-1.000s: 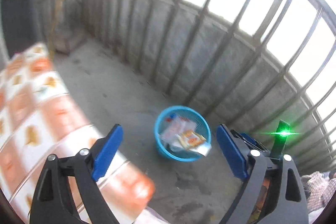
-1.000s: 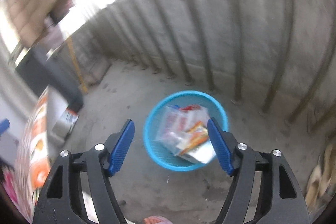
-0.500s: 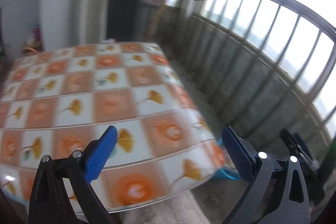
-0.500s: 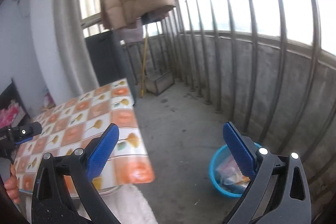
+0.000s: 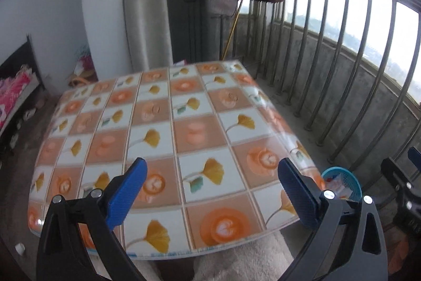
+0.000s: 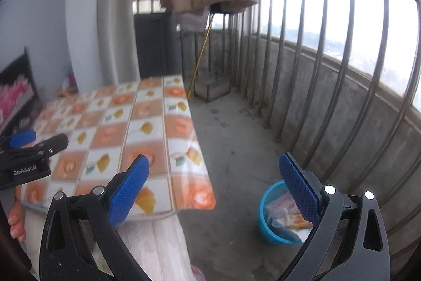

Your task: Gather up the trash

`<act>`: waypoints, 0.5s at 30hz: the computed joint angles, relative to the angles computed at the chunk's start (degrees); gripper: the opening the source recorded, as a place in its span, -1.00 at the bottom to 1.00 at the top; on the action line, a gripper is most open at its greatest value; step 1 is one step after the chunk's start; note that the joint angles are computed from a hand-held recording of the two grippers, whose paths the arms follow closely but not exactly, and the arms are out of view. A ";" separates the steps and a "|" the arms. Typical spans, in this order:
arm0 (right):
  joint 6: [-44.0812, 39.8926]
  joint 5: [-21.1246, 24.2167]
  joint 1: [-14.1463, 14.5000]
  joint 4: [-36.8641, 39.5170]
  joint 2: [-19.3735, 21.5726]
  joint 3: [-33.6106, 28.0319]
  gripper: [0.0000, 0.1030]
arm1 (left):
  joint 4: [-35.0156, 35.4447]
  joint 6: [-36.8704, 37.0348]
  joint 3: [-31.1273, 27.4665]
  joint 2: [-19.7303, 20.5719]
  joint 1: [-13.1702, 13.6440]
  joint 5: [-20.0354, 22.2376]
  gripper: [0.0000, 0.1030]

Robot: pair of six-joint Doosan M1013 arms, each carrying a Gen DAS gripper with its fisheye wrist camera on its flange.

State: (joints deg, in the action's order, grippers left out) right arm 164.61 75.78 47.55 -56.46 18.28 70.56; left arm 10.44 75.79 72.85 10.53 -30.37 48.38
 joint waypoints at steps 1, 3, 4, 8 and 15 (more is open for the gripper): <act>-1.36 0.89 0.02 1.23 0.48 -0.77 0.85 | 0.55 -0.75 0.29 -0.09 -0.18 0.70 0.89; -3.28 2.77 -0.04 3.79 1.34 -2.05 0.85 | 1.09 -2.14 1.04 -0.29 -0.48 2.25 0.89; -3.59 3.25 -0.04 4.72 1.47 -2.23 0.85 | 1.23 -2.83 1.36 -0.32 -0.58 2.61 0.89; -3.09 5.66 -0.56 9.99 1.81 -2.70 0.85 | -1.76 -4.22 1.82 -0.12 -0.13 5.30 0.89; 1.26 6.75 -1.93 16.03 1.01 -1.24 0.85 | -0.83 -5.36 1.04 0.94 -0.62 7.78 0.89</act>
